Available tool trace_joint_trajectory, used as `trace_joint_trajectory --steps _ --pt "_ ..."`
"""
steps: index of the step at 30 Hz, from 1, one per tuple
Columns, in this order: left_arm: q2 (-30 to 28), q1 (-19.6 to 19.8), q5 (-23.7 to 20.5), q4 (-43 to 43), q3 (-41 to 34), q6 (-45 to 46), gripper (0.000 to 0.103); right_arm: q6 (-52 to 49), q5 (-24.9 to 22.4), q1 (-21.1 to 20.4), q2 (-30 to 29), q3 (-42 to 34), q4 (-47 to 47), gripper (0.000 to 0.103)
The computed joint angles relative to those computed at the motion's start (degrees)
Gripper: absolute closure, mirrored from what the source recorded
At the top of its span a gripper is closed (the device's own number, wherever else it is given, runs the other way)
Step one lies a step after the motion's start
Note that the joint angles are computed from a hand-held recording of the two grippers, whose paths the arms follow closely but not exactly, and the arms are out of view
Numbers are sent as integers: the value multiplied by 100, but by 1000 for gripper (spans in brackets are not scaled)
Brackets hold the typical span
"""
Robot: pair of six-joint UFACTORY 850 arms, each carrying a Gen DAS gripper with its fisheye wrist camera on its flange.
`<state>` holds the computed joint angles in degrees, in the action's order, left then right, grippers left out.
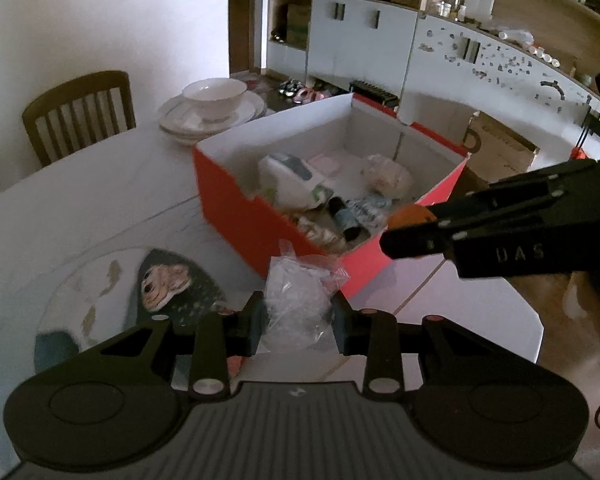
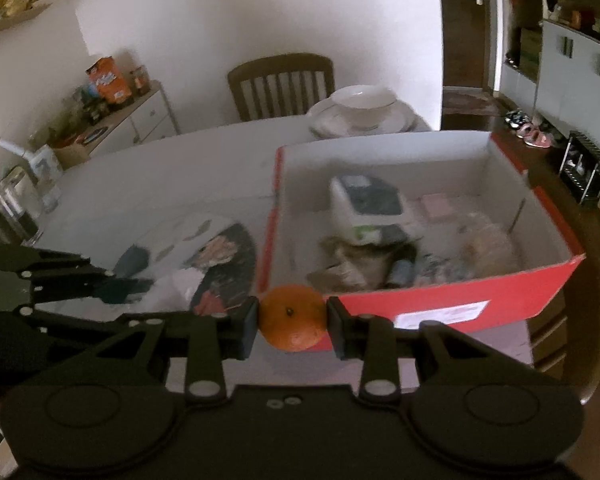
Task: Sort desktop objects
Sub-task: 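Carry the orange and tissue up over the red box, then lower orange and tissue into the box and open both tools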
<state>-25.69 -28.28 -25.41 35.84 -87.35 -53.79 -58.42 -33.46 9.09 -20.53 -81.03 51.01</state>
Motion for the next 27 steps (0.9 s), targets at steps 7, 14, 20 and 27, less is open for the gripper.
trace_joint_trajectory --steps 7,14,20,27 --pt "-437 -30 -146 -157 -684 303 70 -101 -4 -264 -246 -359 79 68" --pt "-900 -2 -331 -421 -1443 759 70 -61 10 -452 -557 -831 40 68" --pt "-1485 51 -595 -889 -2331 1439 70 163 -31 -559 -981 -1423 -210 68" --pt "-2383 154 -1148 -1749 -3715 2497 70 791 -413 -540 -1683 -2330 -964 68"
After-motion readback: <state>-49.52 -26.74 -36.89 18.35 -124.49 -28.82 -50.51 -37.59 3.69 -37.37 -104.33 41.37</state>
